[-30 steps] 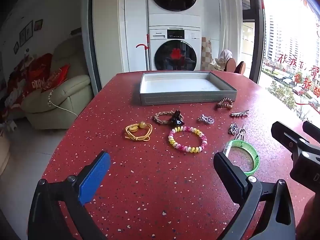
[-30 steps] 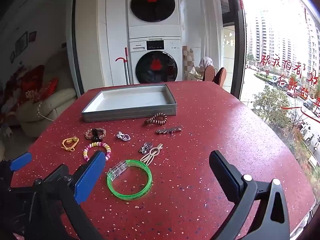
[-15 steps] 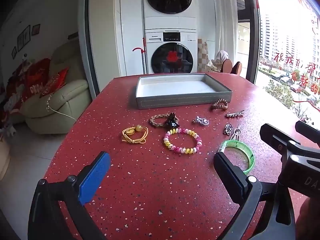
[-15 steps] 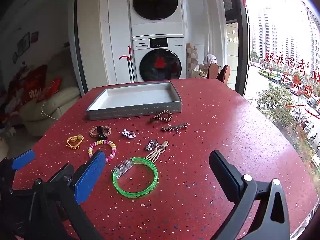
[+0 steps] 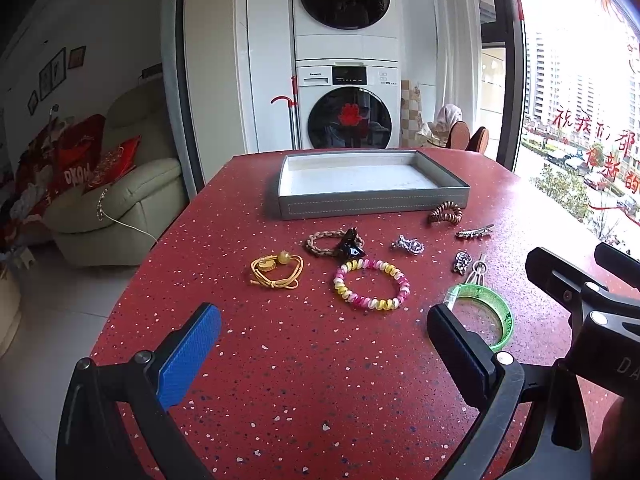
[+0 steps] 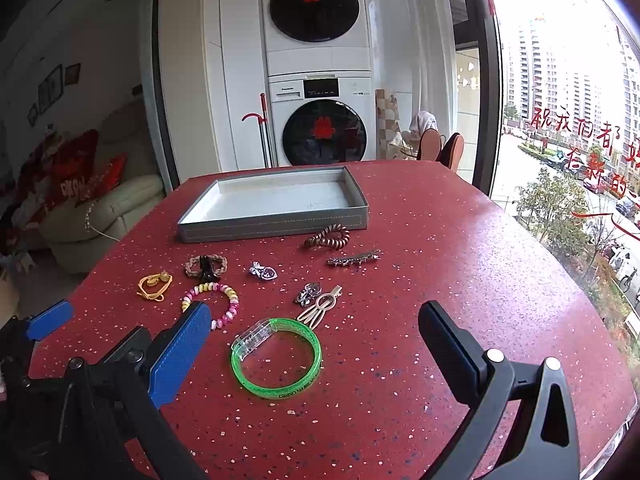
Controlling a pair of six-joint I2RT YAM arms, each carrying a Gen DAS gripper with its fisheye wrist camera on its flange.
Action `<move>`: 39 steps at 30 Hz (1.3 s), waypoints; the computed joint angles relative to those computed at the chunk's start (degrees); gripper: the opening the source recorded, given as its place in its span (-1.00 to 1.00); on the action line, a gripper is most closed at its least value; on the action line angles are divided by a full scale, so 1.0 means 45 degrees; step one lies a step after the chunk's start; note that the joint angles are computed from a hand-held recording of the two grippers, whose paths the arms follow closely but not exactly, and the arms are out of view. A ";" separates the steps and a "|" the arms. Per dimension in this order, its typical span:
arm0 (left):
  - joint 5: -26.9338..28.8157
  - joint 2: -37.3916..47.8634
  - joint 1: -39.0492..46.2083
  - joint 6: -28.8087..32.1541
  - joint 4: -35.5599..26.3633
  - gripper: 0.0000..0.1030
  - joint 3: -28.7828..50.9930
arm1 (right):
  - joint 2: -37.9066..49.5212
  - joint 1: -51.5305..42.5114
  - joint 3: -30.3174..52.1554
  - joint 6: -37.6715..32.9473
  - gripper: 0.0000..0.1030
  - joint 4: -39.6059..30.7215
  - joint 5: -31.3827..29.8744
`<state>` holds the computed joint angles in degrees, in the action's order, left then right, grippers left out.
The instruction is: Organize jewelry
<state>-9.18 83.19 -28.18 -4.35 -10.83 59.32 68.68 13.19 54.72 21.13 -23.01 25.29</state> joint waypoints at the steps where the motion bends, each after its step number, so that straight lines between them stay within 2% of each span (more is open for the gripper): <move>1: 0.0008 0.0012 0.0006 -0.0005 -0.0007 1.00 0.0005 | 0.0008 0.0007 0.0011 -0.0013 1.00 -0.0005 -0.0002; 39: -0.0153 0.0005 -0.0042 0.0062 0.0078 1.00 -0.0100 | 0.0089 0.0022 0.0124 0.0071 1.00 -0.0037 0.0021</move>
<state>-9.86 83.21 -28.37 -4.07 -10.48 58.87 69.08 13.29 55.27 21.45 -23.18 25.39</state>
